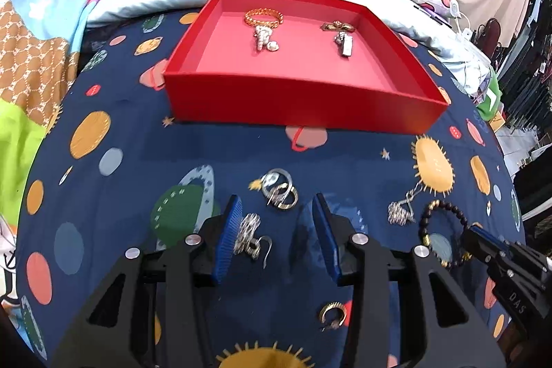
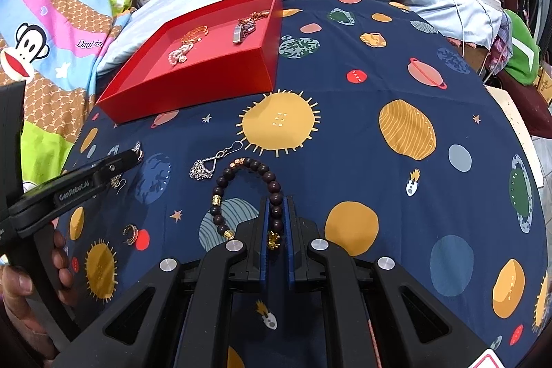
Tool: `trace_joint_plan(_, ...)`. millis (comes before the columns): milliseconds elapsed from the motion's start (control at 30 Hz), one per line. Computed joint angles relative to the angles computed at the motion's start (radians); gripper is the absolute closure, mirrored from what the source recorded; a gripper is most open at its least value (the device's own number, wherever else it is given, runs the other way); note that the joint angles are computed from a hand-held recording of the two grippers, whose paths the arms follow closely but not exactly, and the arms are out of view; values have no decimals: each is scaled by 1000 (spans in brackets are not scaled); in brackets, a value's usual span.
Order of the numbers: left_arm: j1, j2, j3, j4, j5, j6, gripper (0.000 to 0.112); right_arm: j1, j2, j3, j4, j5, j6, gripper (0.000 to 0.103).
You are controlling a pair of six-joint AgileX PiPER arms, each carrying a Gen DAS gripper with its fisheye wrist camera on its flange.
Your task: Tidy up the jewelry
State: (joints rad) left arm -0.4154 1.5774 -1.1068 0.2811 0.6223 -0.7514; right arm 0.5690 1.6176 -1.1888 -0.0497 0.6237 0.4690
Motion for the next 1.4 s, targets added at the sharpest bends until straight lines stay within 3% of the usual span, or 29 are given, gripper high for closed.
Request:
trace_joint_plan(467, -24, -52, 85, 81, 2, -78, 72, 30, -12, 3, -14, 5, 19, 96)
trace_joint_plan(500, -29, -49, 84, 89, 1, -83, 73, 30, -12, 3, -15, 5, 21, 96)
trace_joint_plan(700, -25, -49, 87, 61, -17, -44, 104, 28, -11, 4, -13, 2, 21, 96)
trace_joint_plan(900, -33, -59, 96, 50, -27, -38, 106, 29, -11, -5, -9, 3, 11, 96)
trace_joint_plan(967, -34, -69, 100, 41, -31, -33, 112, 29, -16, -11, -3, 5, 5, 96)
trace_joint_plan(1400, -21, -182, 72, -11, 15, 33, 112, 33, -61, -79, 28, 24, -48, 96)
